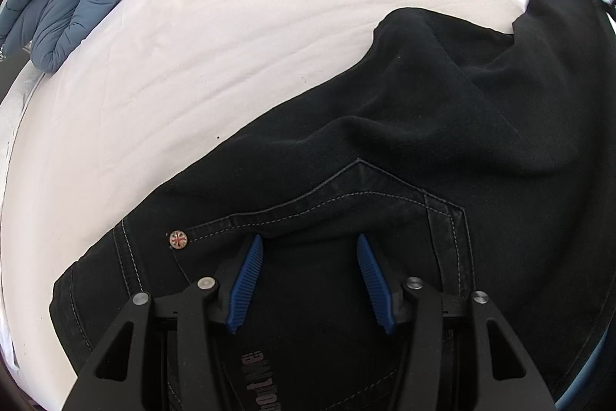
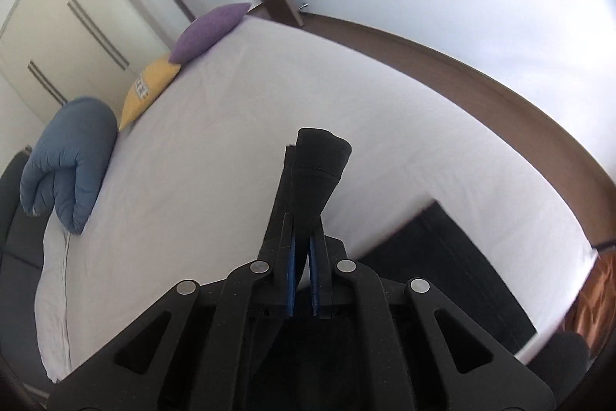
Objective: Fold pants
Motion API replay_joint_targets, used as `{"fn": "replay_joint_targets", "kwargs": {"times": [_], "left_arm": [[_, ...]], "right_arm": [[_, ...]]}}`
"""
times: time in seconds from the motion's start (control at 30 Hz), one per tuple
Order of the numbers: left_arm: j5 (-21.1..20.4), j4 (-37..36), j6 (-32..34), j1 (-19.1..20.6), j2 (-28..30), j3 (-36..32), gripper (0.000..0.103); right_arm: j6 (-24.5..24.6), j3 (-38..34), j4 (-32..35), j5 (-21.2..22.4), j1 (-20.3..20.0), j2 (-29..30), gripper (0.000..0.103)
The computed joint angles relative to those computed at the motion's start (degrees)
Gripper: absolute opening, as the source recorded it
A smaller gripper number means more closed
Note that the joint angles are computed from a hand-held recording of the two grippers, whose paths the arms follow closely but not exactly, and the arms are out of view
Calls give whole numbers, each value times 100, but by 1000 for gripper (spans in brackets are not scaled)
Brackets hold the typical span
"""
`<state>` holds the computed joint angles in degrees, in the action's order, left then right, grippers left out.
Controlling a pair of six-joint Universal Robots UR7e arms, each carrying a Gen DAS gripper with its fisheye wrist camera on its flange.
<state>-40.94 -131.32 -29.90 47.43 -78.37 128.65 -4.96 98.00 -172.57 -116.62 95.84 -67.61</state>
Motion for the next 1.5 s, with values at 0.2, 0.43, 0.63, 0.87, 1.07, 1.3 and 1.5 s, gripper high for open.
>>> {"fn": "replay_joint_targets", "kwargs": {"times": [0.2, 0.43, 0.63, 0.87, 1.07, 1.3, 1.5], "left_arm": [[-8, 368, -159, 1, 34, -152, 56], [95, 750, -494, -36, 153, -322, 60], [230, 1040, -904, -148, 175, -325, 71], [350, 1039, -1166, -144, 103, -233, 85], [400, 1317, -1509, -221, 116, -293, 87], [421, 1490, -1796, -882, 236, -287, 87], [65, 600, -1383, -1392, 777, -195, 87]], "right_arm": [[951, 1196, -555, 880, -1031, -745, 4], [1185, 1763, -886, 1368, -1383, -1078, 4], [1239, 2121, -832, 1959, -2038, -1392, 4], [929, 2259, -789, 2300, -2414, -1524, 6], [837, 2080, -1064, 1564, -2546, -1794, 11], [31, 1475, -230, 1996, -1722, -1349, 11], [-664, 907, 1723, 2143, -1312, -441, 11]]}}
